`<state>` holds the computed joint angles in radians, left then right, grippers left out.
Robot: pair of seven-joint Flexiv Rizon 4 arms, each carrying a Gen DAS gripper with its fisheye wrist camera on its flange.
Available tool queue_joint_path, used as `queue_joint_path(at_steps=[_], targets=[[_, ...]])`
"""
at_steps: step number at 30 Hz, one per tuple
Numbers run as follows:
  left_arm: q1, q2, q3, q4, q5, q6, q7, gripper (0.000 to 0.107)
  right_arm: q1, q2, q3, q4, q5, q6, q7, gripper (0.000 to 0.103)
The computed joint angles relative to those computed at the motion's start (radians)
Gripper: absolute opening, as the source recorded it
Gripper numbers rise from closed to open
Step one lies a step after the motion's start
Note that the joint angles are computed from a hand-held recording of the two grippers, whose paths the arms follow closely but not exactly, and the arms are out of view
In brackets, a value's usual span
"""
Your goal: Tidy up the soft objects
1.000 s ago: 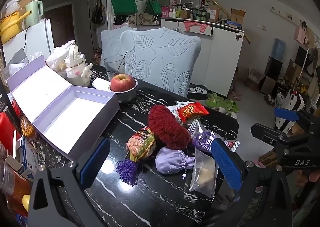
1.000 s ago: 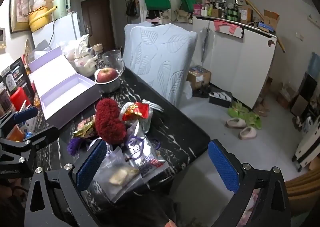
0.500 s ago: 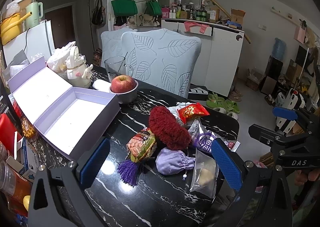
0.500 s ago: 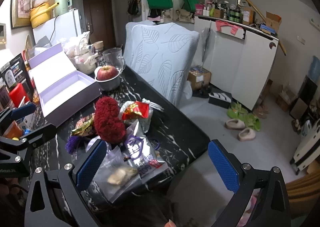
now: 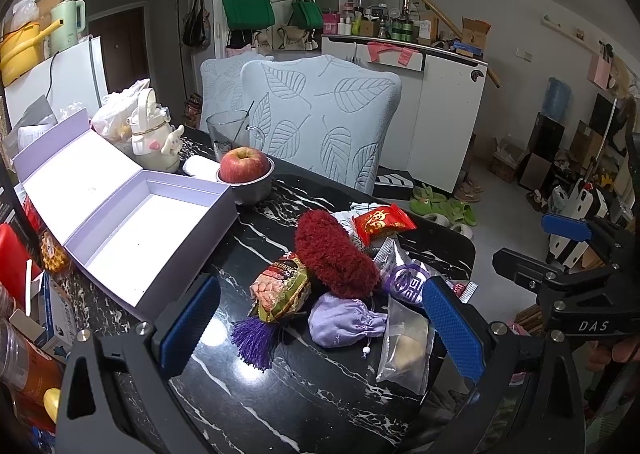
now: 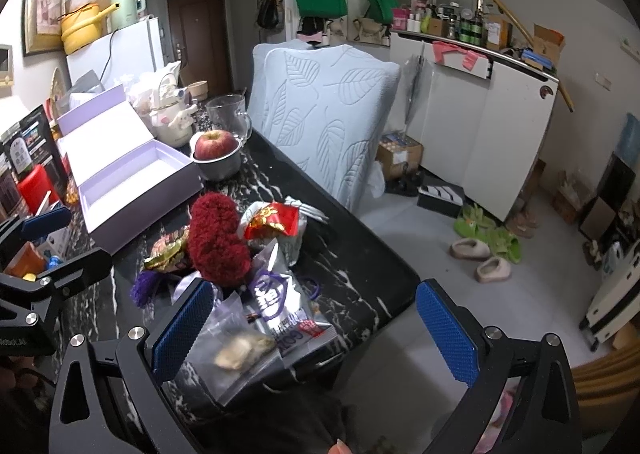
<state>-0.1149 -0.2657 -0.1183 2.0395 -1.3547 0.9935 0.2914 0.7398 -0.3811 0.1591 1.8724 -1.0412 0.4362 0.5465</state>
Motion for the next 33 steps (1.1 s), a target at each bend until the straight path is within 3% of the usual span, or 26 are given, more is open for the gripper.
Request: queue_joint_path(at_steps=[33], targets=[[-0.001,0.005,0.004,0.005,-0.008,-0.004,0.005,0.103,0.003,-0.004,-0.003,-0.005,-0.007,0.001,-0.001,0.103]])
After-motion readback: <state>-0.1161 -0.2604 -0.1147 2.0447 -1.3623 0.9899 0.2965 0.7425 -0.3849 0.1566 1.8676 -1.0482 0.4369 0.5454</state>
